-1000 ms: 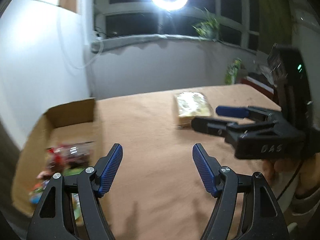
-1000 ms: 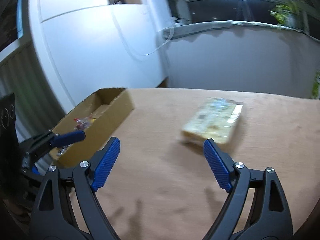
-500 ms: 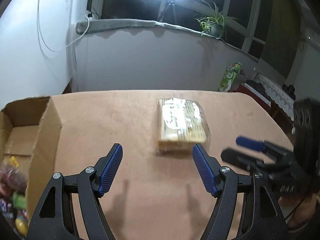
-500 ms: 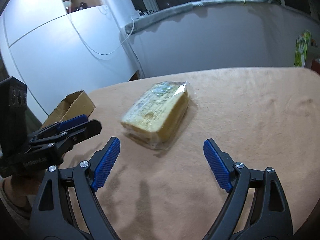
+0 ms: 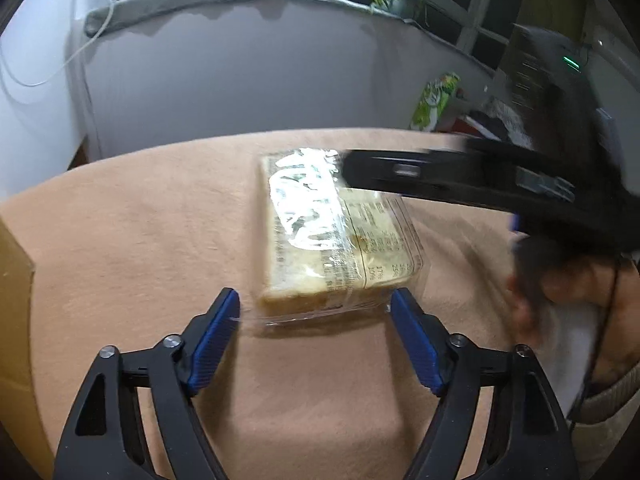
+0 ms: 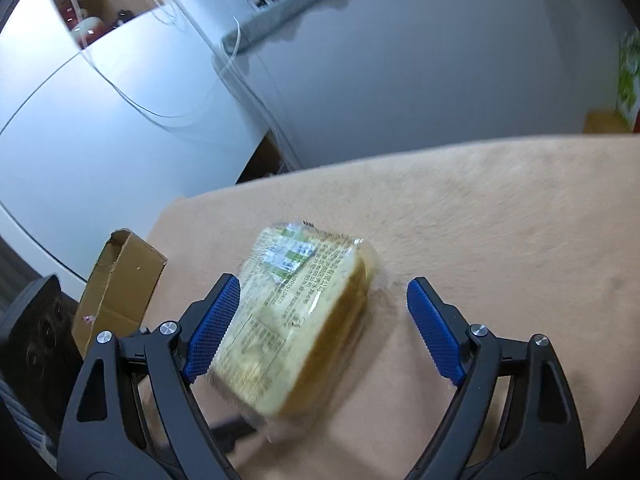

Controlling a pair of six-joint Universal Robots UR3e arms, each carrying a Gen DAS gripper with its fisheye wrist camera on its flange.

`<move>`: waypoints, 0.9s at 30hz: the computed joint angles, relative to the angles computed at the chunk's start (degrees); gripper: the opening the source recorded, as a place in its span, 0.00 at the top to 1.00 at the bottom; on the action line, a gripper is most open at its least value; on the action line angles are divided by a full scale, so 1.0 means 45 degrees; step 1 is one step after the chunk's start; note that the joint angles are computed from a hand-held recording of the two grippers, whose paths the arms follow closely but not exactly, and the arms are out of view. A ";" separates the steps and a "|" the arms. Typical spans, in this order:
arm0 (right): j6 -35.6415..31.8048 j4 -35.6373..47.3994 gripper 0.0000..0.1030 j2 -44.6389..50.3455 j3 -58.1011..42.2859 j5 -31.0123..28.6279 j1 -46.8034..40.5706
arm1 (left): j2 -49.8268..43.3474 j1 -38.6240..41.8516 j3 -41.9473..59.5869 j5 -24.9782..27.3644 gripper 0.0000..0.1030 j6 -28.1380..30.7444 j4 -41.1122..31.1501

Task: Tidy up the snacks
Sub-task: 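Grasp the wrapped bread loaf with the right tool and lift it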

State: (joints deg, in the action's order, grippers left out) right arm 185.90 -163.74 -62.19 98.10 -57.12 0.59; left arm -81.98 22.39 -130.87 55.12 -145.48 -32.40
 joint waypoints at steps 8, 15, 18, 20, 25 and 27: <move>-0.0168 -0.0956 0.43 0.0249 0.0220 -0.0001 0.0275 | -0.0617 -0.0962 0.0319 0.0575 0.30 -0.0202 0.0814; -0.0131 -0.1226 0.44 0.0025 0.0498 0.0025 0.0289 | -0.0288 -0.0505 0.0079 -0.0106 0.33 0.0079 0.0814; 0.0041 -0.1833 0.44 -0.0510 0.1216 0.0036 0.0237 | 0.0241 -0.0445 -0.0376 -0.0190 0.33 0.0219 0.1114; 0.0036 -0.2173 0.44 -0.1059 0.1846 0.0012 0.0169 | 0.0711 -0.0364 -0.0623 -0.0304 0.33 0.0400 0.1049; 0.0076 -0.2848 0.44 -0.2744 0.3732 0.0270 -0.0219 | 0.3814 0.0754 -0.1755 -0.1129 0.33 0.1904 -0.1313; 0.0134 -0.3066 0.44 -0.3601 0.4583 0.0444 -0.0438 | 0.5234 0.1262 -0.1914 -0.1544 0.33 0.2571 -0.2906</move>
State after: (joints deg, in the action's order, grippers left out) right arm 186.50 -177.54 -78.39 118.72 -55.12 -1.38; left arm -58.43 28.07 -139.49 48.17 -133.91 -45.48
